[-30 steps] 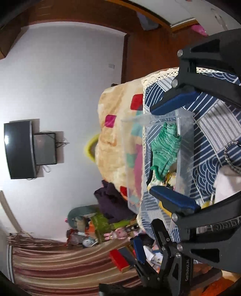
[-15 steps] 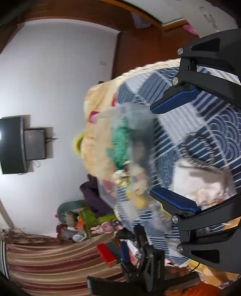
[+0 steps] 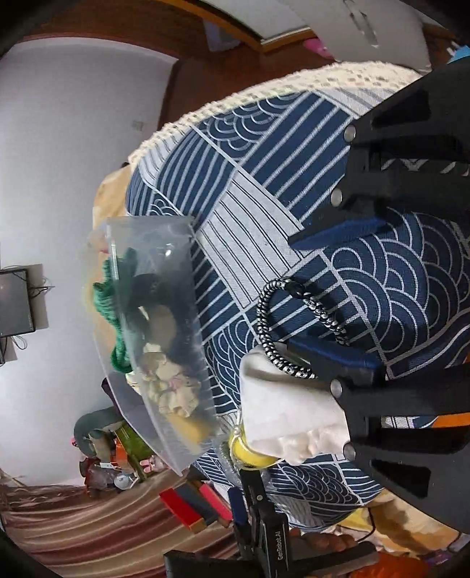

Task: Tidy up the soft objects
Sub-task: 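Grasp the silver glitter zip bag with the left tool while the right tool grasps the braided cord, then lower the zip bag and braided cord into the clear box and open both tools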

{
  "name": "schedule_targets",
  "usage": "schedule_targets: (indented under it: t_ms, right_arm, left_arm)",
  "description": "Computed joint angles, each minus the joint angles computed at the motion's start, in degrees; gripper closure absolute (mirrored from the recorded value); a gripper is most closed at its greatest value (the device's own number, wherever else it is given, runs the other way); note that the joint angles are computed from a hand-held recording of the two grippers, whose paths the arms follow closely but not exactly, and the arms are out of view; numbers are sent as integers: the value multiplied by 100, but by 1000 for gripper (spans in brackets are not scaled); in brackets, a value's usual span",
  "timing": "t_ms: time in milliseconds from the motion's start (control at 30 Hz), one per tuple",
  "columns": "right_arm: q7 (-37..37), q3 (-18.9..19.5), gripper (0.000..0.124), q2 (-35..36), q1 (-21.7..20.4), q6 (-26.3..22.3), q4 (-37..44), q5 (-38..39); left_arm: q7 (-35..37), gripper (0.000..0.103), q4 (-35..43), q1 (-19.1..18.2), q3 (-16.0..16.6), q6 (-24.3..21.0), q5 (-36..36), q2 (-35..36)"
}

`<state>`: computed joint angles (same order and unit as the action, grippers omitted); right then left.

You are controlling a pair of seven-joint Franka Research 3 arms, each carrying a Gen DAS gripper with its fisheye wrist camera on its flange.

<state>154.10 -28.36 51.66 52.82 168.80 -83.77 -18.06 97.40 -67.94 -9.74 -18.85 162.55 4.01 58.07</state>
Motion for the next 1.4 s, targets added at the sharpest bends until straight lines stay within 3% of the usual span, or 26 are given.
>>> schedule_targets:
  t_ms: [133, 233, 433, 567, 867, 1067, 1167, 1400]
  right_arm:
    - [-89, 60, 106, -22, -44, 26, -13, 15]
    - [14, -73, 114, -35, 71, 45, -97, 3]
    - [271, -455, 116, -54, 376, 198, -288, 24]
    - [474, -857, 116, -55, 685, 325, -423, 10]
    - [650, -1858, 116, 164, 1324, 592, -412, 219]
    - [479, -2222, 116, 462, 1356, 676, -9, 547]
    - [395, -2356, 116, 643, 1303, 692, 266, 730]
    - [209, -2317, 116, 982, 863, 505, 1194, 851]
  left_arm:
    - [292, 26, 109, 137, -266, -208, -91, 112]
    - [422, 40, 4, 155, -303, -124, -181, 63]
    - [614, 57, -428, 274, -392, 182, -247, -197]
    - [707, 58, -631, 429, -529, 433, -268, -343]
    - [1038, 59, -1165, 987, -1182, 1135, -238, -691]
    - [1017, 59, -1062, 1057, -1430, 1581, 58, -663]
    - [918, 59, -757, 966, -1426, 1596, 201, -523]
    - [901, 59, 466, 501, -1236, 1079, 165, 51]
